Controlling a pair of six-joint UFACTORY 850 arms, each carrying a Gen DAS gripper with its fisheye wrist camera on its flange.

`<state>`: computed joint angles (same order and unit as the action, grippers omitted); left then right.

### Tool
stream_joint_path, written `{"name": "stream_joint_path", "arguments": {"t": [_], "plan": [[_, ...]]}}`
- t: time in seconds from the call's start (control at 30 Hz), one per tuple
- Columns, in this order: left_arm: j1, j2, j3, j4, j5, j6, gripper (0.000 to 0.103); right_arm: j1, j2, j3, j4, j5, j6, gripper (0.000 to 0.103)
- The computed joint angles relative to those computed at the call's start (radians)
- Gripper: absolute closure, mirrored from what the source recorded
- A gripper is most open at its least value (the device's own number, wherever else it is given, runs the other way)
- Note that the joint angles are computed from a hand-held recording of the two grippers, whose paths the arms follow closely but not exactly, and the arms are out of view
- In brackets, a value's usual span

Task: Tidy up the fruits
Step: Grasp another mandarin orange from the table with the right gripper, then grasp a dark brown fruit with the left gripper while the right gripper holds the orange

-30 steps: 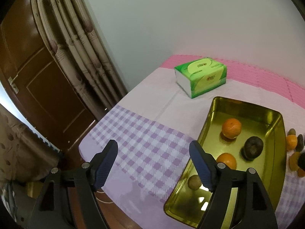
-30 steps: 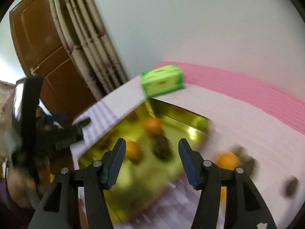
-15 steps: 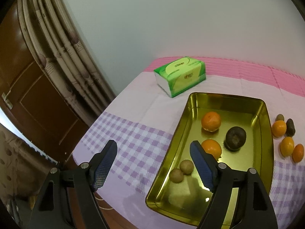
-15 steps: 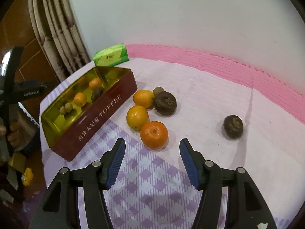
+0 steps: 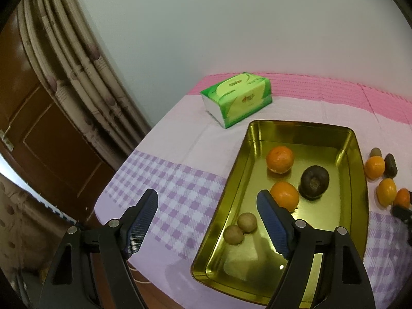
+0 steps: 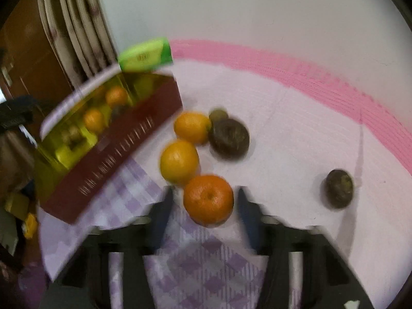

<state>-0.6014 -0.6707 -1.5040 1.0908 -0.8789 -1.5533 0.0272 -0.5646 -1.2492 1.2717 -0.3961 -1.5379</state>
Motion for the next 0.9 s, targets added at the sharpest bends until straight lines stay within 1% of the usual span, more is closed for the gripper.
{"name": "stream_joint_path", "arguments": {"t": [0.03,0.07,0.1,0.13,0.2,0.23,0.27,0.33,0.4,0.43,0.47,0.5,0.57,0.7,0.77,0.83,0.9], "plan": [[-0.003,0.002,0.002,0.007,0.008,0.006,0.024,0.005,0.004,0.001,-0.035,0.011,0.022,0.068],[-0.007,0.006,0.004,0.014,0.017,0.014,0.024,0.0,0.005,0.004,-0.028,0.0,0.017,0.069],[-0.011,0.014,0.008,0.018,0.031,0.02,0.024,-0.008,0.013,0.012,-0.007,-0.013,0.002,0.069],[-0.014,0.024,0.014,0.023,0.051,0.021,0.024,-0.022,0.031,0.031,0.046,-0.025,-0.048,0.069],[-0.025,0.058,0.033,0.046,0.118,0.014,0.024,-0.062,0.077,0.078,0.14,-0.019,-0.139,0.069],[-0.029,0.066,0.033,0.051,0.138,0.017,0.024,-0.077,0.087,0.089,0.158,-0.014,-0.153,0.069],[-0.032,0.077,0.034,0.049,0.176,0.03,0.024,-0.111,0.103,0.109,0.193,-0.001,-0.18,0.068],[-0.033,0.092,0.032,-0.004,0.277,0.102,0.024,-0.156,0.115,0.122,0.216,0.022,-0.194,0.068],[-0.034,0.082,0.006,-0.114,0.342,0.225,0.024,-0.21,0.12,0.134,0.232,0.058,-0.197,0.068],[-0.036,0.071,-0.013,-0.164,0.355,0.287,0.024,-0.233,0.121,0.139,0.25,0.081,-0.211,0.068],[-0.04,0.056,-0.035,-0.215,0.363,0.352,0.024,-0.257,0.124,0.15,0.295,0.118,-0.261,0.068],[-0.046,0.043,-0.053,-0.24,0.36,0.389,0.024,-0.269,0.122,0.153,0.313,0.138,-0.284,0.068],[-0.063,0.005,-0.103,-0.281,0.338,0.464,0.024,-0.297,0.113,0.16,0.365,0.177,-0.339,0.068],[-0.071,-0.06,-0.203,-0.417,0.338,0.625,0.024,-0.323,0.095,0.167,0.417,0.186,-0.373,0.068],[-0.065,-0.105,-0.271,-0.511,0.319,0.717,0.024,-0.325,0.086,0.171,0.453,0.168,-0.39,0.067],[-0.06,-0.145,-0.338,-0.588,0.295,0.788,0.024,-0.331,0.085,0.181,0.543,0.148,-0.473,0.067],[-0.059,-0.182,-0.406,-0.671,0.297,0.878,0.024,-0.335,0.082,0.181,0.564,0.132,-0.485,0.067]]}}
